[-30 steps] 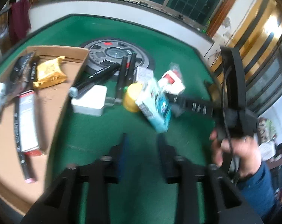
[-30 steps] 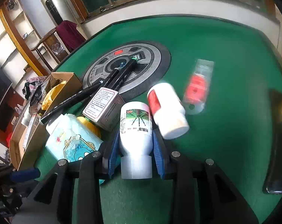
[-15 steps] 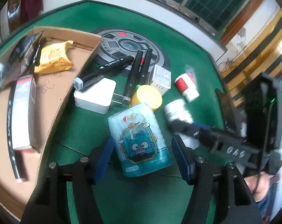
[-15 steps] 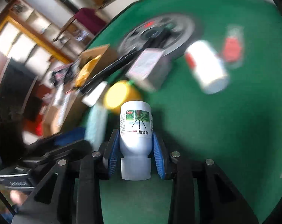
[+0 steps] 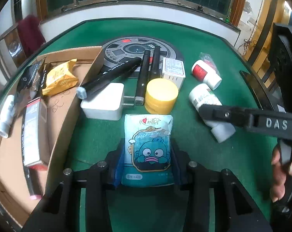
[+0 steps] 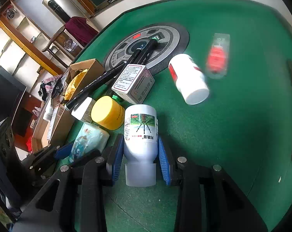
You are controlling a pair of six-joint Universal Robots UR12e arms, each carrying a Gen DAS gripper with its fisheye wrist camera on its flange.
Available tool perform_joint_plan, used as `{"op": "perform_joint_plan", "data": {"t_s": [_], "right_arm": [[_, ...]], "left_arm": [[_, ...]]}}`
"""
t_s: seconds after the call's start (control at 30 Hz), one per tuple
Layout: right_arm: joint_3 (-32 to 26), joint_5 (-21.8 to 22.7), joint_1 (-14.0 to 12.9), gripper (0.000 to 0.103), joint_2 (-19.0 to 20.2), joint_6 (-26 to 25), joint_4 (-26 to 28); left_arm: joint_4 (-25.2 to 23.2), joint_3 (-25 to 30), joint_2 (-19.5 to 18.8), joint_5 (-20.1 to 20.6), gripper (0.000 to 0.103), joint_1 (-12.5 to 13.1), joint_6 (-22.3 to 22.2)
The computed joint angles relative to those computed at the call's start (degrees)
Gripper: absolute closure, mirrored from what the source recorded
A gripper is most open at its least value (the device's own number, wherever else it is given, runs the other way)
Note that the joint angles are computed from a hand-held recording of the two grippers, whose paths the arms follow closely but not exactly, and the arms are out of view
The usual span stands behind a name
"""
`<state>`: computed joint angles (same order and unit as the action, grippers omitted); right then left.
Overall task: Organize objects
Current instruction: 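Carry the packet with the left gripper while the right gripper carries the bottle into the tray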
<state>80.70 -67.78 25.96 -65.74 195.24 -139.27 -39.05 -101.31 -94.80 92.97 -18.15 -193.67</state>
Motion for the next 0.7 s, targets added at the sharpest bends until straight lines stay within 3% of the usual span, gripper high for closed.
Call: {"op": "perform_joint_plan", "data": {"t_s": [0.4,0.7], "right_arm": [[0.18,-0.81,0.86,0.072,-0.3,-0.42,-2.61],[0.68,1.47,1.1,0.072,-0.47,-0.87,-3.99]], "left_arm": [[3.77,-1.43,2.11,-0.08,0.067,0.23,-0.49],[5.97,-2.13,3.28,0.67,0.067,0.52,-0.77]]}}
